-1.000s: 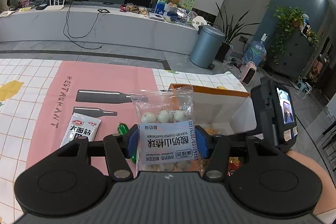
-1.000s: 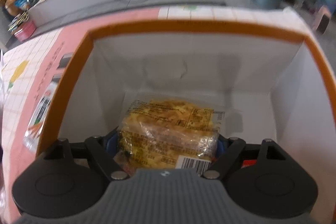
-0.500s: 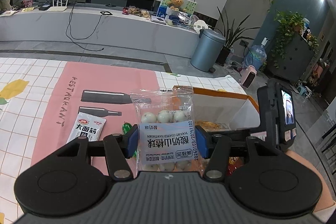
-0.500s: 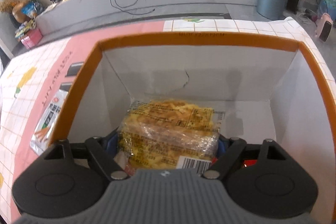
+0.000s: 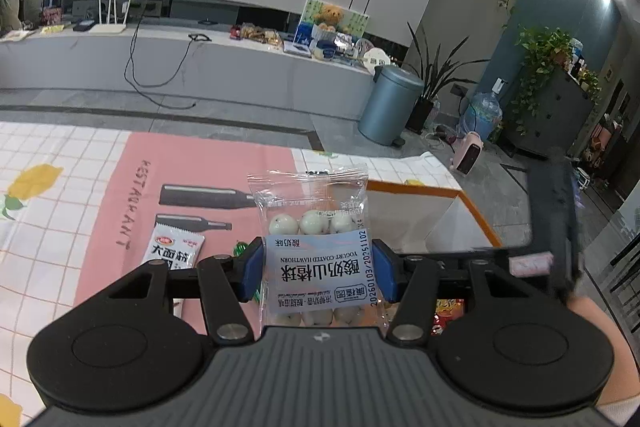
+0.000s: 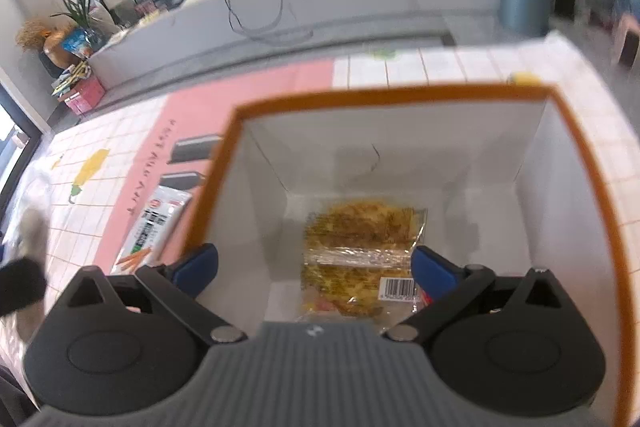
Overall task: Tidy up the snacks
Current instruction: 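Lower the white-ball bag into the box and open the left gripper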
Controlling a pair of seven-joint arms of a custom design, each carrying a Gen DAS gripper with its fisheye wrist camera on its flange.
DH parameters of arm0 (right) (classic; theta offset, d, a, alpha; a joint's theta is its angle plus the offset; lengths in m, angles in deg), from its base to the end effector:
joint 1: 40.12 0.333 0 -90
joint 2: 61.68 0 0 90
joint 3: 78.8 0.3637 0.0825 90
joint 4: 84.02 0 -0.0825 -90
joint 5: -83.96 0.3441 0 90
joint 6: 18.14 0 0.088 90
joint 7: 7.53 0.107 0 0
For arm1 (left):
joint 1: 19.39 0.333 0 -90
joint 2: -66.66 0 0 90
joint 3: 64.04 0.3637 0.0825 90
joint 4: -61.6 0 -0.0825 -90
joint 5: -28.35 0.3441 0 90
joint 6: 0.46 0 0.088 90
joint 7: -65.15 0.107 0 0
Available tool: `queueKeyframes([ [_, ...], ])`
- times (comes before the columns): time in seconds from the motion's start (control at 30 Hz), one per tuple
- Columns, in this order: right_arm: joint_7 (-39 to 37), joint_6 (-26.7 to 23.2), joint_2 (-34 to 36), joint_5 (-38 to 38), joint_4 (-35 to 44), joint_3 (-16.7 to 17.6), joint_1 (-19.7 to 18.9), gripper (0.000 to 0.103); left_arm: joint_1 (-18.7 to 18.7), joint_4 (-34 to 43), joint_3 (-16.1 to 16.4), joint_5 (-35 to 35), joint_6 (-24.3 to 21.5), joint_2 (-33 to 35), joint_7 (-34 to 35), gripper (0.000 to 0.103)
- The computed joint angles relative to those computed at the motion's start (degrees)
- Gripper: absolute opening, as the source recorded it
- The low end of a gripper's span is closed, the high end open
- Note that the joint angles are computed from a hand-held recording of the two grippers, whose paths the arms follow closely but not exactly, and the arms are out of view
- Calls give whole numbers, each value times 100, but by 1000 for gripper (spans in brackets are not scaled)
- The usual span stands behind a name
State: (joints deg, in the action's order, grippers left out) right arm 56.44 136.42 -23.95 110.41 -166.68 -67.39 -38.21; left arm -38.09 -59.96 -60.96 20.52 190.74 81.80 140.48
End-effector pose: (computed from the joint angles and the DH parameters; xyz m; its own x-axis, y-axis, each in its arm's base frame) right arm 0.7478 0.1177 0.4299 0.3207 -0.9133 -0.2510 -0.7871 -0.1096 -0.6070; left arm 0.5887 -0.1527 0.4779 -0.0195 -0.9592 0.2821 -0.6103 -0.2120 -0.7633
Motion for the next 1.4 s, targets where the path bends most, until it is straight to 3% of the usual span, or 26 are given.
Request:
queueKeyframes([
  [0.17,-149,1973,-753,484,-1369,275,-170,100,-683,-36,617,-246,17,-107,152,63],
  [0.2,-59,2313,-889,510,-1612,302,-204,100,-710,-22,618,-254,-21,-118,171,63],
  [0.3,196,2976,-1225,565,-2157,406,-383,100,-332,78,152,-96,-134,-86,166,63],
  [0.33,323,3029,-1302,508,-2242,247,-314,100,-219,144,13,-36,-237,-58,140,63],
  [0.43,914,3130,-1466,259,-2470,-775,344,100,243,425,-575,175,-596,111,67,63],
  [0.47,1037,3203,-1485,220,-2528,-900,379,100,330,557,-711,255,-744,192,57,63],
  [0.57,1268,3316,-1453,200,-2597,-466,-206,100,253,986,-744,560,-1138,462,-108,63],
  [0.63,1519,3253,-1477,202,-2649,-437,-351,100,46,1273,-564,797,-1324,661,-358,63],
  [0.73,1609,3527,-1431,64,-2788,190,-1032,100,-43,1908,-565,1082,-1773,1042,-581,63],
  [0.77,1814,3566,-1393,-114,-2797,162,-1070,100,-49,2118,-603,1163,-1920,1171,-627,63],
  [0.87,2119,3270,-1257,-43,-2609,-635,-548,100,-116,2926,-662,1400,-2488,1654,-753,63],
  [0.97,2459,3153,-1213,-174,-2555,-924,-439,100,-141,3885,-816,1563,-3264,2228,-690,63],
  [1.07,2582,3291,-1171,-285,-2580,-295,-1054,100,-278,4781,-740,1742,-3956,2751,-794,63],
  [1.17,2866,3359,-1178,-398,-2602,-316,-1072,100,-378,5332,-620,1821,-4338,3090,-1251,64],
  [1.27,3155,3279,-1146,-555,-2521,-563,-885,100,-233,5813,-815,1778,-4385,3409,-1195,71],
  [1.33,3100,3388,-1174,-797,-2602,-104,-1274,100,-210,6248,-875,1781,-4742,3589,-981,79],
  [1.4,3092,3478,-1146,-1050,-2622,97,-1447,100,-357,6313,-646,1937,-4887,3567,-1225,86],
])
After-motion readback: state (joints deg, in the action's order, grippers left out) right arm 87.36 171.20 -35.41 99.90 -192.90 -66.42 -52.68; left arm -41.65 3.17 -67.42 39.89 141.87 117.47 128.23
